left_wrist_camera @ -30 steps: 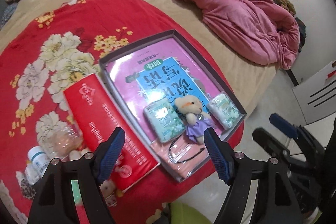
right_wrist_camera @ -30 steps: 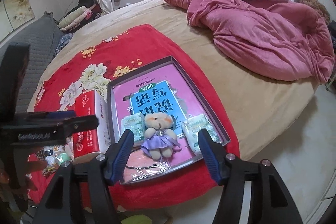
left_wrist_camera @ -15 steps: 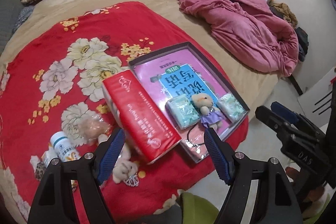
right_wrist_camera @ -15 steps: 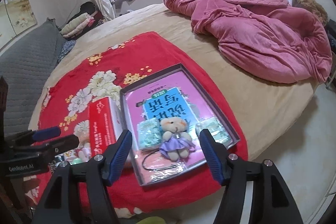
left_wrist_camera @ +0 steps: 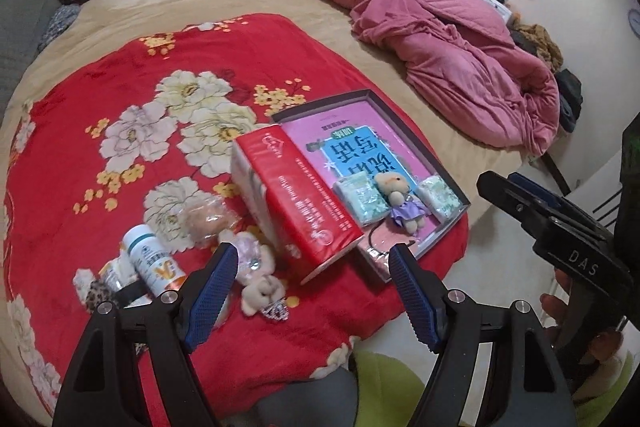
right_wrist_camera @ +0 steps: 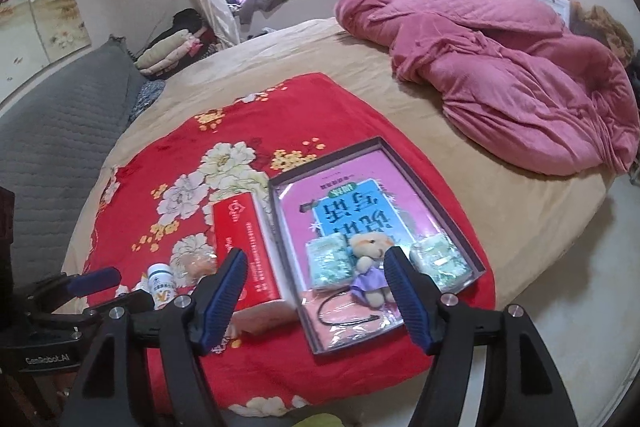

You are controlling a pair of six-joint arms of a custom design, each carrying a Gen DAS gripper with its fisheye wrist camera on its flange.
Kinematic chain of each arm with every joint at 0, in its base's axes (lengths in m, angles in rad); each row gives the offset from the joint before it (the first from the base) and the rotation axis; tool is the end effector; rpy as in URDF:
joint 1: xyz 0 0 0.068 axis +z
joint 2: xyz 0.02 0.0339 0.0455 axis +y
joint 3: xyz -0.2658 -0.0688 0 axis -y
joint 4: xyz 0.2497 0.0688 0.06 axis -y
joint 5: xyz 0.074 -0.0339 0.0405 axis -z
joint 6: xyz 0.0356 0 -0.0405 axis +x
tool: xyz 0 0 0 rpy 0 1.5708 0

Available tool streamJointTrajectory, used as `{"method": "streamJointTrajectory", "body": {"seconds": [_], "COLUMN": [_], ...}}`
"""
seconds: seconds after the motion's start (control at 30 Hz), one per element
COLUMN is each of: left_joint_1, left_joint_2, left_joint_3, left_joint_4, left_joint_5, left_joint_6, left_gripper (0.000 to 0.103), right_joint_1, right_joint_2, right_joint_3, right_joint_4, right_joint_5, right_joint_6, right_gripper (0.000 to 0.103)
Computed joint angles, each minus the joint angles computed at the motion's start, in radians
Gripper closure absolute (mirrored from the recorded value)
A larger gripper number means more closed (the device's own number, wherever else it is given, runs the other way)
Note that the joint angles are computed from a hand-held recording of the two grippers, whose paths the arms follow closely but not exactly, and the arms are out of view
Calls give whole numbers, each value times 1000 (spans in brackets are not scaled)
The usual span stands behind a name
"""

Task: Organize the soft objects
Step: 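Move both tools back over the pile of items beside the tray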

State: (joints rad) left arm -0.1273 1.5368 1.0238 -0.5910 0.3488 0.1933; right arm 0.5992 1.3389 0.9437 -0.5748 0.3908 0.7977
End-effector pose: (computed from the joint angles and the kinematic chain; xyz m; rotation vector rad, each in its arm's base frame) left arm 0.3023 -0.0510 0.2129 0.5288 2.5802 -0.4428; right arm 0.2330 0.1427 0.2432 0.3902 2.4103 0.1160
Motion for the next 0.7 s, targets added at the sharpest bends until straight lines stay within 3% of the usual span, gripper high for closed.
{"method": "streamJointTrajectory", "body": {"seconds": [0.7], "left_joint_1": [407], "left_joint_2": [-15], "left_joint_3": [61], "left_joint_4": [-122], "left_joint_5": [132], "left_joint_6": [215], "left_gripper": [24], "right_joint_1": [202], "right_joint_2": [187], "right_joint_3": [274], "right_joint_4": [-83], "right_joint_5": [103], "right_joint_6": [13], "right_gripper": [33]}}
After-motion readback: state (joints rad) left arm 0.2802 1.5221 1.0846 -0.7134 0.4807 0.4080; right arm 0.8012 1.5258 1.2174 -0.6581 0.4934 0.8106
